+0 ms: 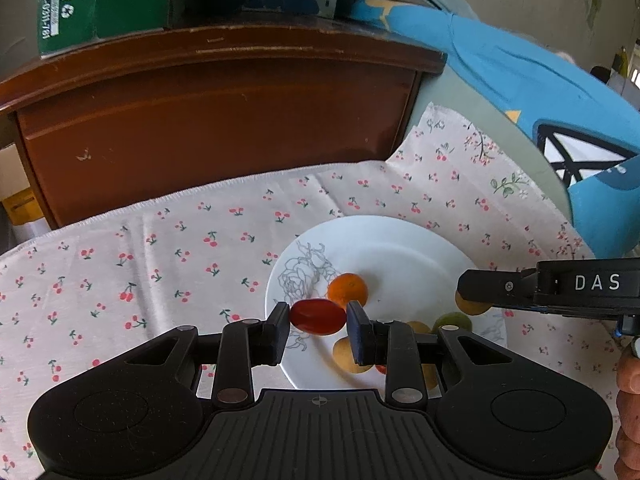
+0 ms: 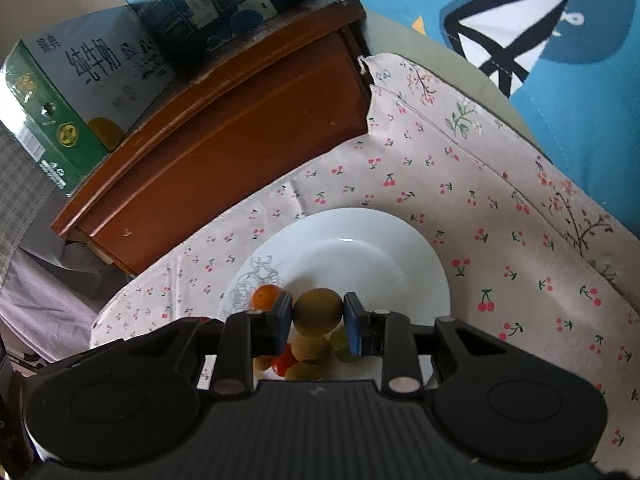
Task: Organize fruits
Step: 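Carry both fruits onto the white plate and open both tools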
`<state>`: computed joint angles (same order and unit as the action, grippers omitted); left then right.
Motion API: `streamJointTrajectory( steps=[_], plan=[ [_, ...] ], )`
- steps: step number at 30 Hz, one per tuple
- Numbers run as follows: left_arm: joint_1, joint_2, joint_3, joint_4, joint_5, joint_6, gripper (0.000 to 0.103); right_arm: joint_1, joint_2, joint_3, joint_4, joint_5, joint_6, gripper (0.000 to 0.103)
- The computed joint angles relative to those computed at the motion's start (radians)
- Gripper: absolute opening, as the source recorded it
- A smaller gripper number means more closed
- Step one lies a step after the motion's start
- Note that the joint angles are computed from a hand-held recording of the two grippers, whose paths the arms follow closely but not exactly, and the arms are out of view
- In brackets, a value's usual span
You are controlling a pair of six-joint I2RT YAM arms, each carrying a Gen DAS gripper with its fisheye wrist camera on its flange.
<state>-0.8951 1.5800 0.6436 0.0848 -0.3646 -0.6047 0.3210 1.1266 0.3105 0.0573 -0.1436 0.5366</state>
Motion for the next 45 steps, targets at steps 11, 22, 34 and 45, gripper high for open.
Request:
streamJointTrajectory(
  steps=[11, 22, 34, 45],
  plan=[
    [-0.043, 0.003, 0.033, -0.043, -0.058, 0.008, 0.051, 0.02, 0.022, 0.005, 0.017, 0.044, -0.009, 0.031],
    [-0.098, -0.062, 0.067, -0.194, -0.14, -0.024, 0.074, 0.054, -0.036, -0.004, -0.02, 0.082, 0.005, 0.037],
    [-0.132, -0.208, 0.026, -0.398, -0.125, -0.152, 0.081, 0.183, -0.169, -0.021, -0.122, 0.178, 0.019, 0.043],
    [-0.182, -0.472, -0.082, -0.534, -0.127, -0.266, 0.092, 0.388, -0.336, -0.048, -0.288, 0.316, 0.097, 0.051]
  ],
)
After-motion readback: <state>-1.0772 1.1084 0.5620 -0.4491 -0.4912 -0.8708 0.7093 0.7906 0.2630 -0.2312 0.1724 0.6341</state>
